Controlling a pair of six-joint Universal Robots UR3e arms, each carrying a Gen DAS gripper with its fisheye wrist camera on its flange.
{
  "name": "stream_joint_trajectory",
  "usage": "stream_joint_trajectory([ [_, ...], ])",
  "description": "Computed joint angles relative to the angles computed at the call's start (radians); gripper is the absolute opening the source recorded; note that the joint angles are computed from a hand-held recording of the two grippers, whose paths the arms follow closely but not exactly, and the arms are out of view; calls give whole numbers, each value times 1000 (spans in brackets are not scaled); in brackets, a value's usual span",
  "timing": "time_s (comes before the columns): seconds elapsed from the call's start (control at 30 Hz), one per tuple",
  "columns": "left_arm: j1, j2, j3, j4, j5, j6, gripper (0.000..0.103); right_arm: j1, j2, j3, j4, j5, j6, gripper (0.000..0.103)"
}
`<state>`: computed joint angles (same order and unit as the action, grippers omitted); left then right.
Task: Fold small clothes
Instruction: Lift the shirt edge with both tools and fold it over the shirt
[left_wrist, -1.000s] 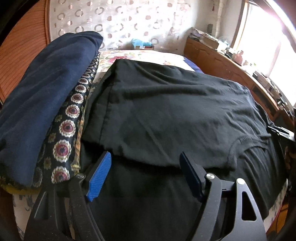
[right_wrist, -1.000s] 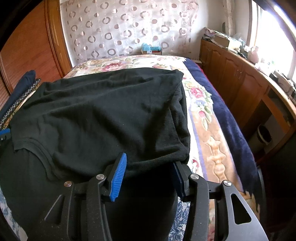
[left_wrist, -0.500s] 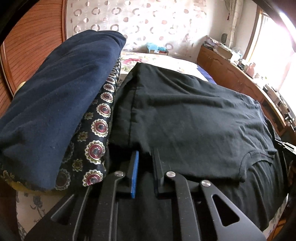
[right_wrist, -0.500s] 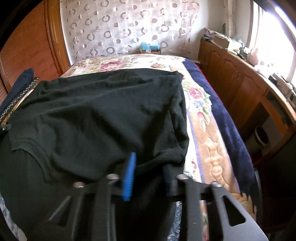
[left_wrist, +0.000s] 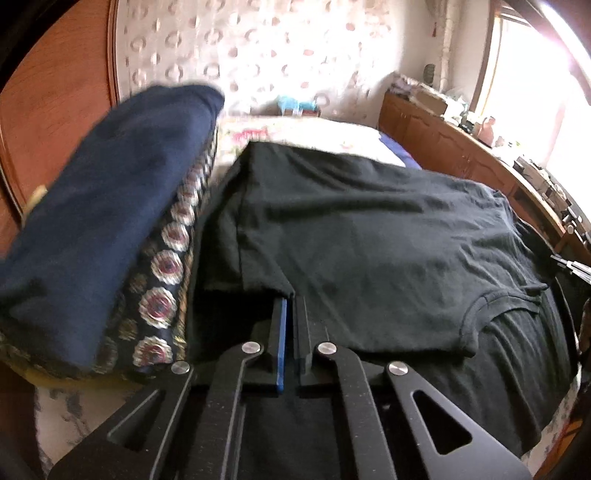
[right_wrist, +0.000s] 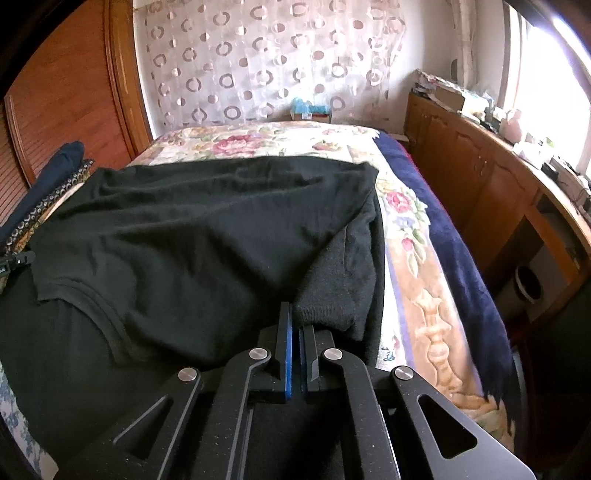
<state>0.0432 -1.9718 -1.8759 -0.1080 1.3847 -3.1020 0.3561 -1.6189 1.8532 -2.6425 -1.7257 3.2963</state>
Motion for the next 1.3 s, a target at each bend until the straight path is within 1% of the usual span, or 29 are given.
stream_joint_trajectory([
  [0.13,24,86,-78,66,-32,3,3,28,-13,18,-55,-29,6,2],
  [0.23,65,167,-145,94,-87,5,3,37,-52,45,-87,-31,10,2],
  [0.33,95,218,-192,114,-121,9,3,47,-104,81,-109,-24,13,2],
  [0.53,154,327,-316,139,-202,32,3,87,-189,148,-114,-27,13,2],
  [0.73,208,434,-438,171,-241,50,3,138,-297,246,-93,-37,20,2],
  [0.83,262,514,-504,147,-298,75,3,153,-344,271,-70,-35,22,2],
  [0.9,266,548,-524,137,-300,85,3,151,-395,285,-38,-28,21,2],
  [0.97,259,590,-552,133,-278,100,3,153,-430,296,-20,-31,17,2],
  [1.0,254,598,-560,135,-272,99,3,112,-467,302,8,5,-5,2],
  [1.03,257,610,-569,128,-275,101,3,98,-469,296,19,18,-12,2],
  [1.07,266,620,-578,116,-286,107,3,111,-481,301,30,3,-5,2],
  [1.13,260,598,-585,118,-270,119,3,110,-484,303,42,9,0,2],
  [1.23,220,524,-578,157,-208,113,3,107,-471,319,56,23,16,2],
  [1.3,203,496,-564,150,-181,113,3,84,-463,342,49,46,19,2],
])
